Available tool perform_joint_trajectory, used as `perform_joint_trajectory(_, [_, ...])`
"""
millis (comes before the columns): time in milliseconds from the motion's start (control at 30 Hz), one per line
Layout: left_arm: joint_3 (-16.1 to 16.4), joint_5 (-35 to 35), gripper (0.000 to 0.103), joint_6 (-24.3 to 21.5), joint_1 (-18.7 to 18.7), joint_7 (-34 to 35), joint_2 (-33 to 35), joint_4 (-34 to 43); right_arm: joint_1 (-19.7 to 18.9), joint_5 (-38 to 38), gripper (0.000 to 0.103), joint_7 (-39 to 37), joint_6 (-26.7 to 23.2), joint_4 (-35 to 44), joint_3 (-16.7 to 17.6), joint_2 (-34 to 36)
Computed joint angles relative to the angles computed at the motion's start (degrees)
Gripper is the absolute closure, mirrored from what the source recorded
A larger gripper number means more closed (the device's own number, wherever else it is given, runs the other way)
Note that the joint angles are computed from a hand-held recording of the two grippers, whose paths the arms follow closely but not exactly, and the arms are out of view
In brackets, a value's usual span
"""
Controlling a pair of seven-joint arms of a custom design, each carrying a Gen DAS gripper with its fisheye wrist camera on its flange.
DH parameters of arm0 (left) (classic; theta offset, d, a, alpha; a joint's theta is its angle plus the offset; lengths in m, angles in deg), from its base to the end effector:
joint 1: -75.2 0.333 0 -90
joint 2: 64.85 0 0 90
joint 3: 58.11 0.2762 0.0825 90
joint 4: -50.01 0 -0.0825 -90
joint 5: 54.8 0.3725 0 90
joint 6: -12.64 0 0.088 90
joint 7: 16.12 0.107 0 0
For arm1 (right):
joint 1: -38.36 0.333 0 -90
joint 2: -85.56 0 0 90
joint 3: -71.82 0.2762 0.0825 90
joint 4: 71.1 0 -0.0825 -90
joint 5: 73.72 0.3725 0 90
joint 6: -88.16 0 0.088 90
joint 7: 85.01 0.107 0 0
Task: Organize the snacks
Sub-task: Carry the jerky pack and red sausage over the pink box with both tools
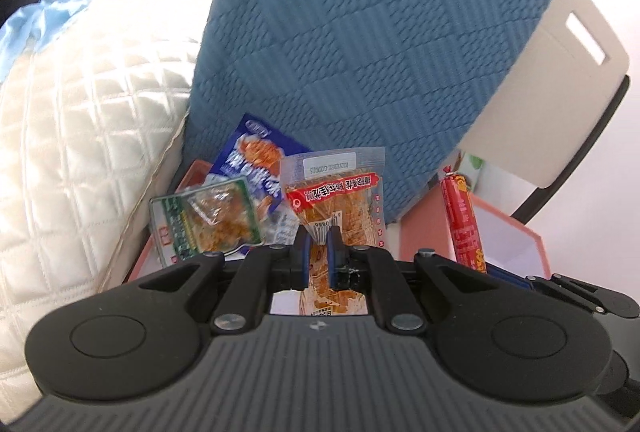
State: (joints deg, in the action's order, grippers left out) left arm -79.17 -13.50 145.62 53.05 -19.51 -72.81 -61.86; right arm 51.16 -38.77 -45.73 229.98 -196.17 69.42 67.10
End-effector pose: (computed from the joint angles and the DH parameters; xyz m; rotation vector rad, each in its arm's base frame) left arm 0.4078 -0.3793 0.5574 -2.1796 1.3013 -0.9392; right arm 0.4972 0.0876 0.5563 -2.1656 1.0115 -0.3972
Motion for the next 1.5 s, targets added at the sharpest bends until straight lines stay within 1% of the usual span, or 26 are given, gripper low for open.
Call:
perform_joint_trajectory(100, [-0.44,0.87,0.093,-1.49,-0.35,0.96,1.32,2.77,-0.35,0.46,0.080,0.57,-1.55,1.52,-0.57,0.04])
perform_joint_trajectory(233, [-0.71,2.09,0.093,-3.06,-1.42,1.69,3.40,6.53,-1.04,0.72,0.080,0.57,-1.78,2.61,-1.08,-0.07])
perform_joint_trajectory(333, [-0.51,3.07,0.093,-4.37,-2.46,2.32,6.02,10.18,-1.68,0.81,0.080,0.25,-1.95,3.15,-1.54,-0.16])
perform_joint_trajectory(433, [0.05,4.12,0.093,-4.38,-3.73,2.62,8.83,13.62,-2.56,0.67,0.080,0.10,-2.15,3.36,-2.08,-0.30])
perform_joint_trajectory(600, [1.37,5.86,0.093,-5.67,-7.50,4.30,16.23,22.24,-4.23,0.42,0.080,-0.33,-2.36,3.97,-3.09,0.27])
perform_joint_trajectory(767, [4.03,5.87,0.093,-6.53,-12.22,6.64,24.43,31.69,-6.62,0.11,0.080,-0.92,-2.69,4.32,-4.42,1.37])
perform_joint_trajectory(867, [5.62,4.17,0.093,-6.81,-14.54,9.37,29.64,37.86,-7.95,0.20,0.080,-1.88,-2.09,4.31,-4.97,2.48])
perform_joint_trajectory(1033, [8.12,1.01,0.093,-9.24,-18.83,14.65,38.99,49.28,-10.14,-0.04,0.080,-2.24,-0.64,4.18,-5.37,4.89])
perform_joint_trajectory(1300, [12.02,-6.47,0.093,-12.25,-23.34,21.19,52.03,65.26,-12.78,-2.27,0.080,-1.44,-0.02,2.90,-4.97,8.55])
perform_joint_trajectory(1500, [14.02,-12.18,0.093,-12.27,-23.92,24.07,56.84,69.84,-13.93,-3.08,0.080,-0.59,0.16,3.07,-4.55,11.33])
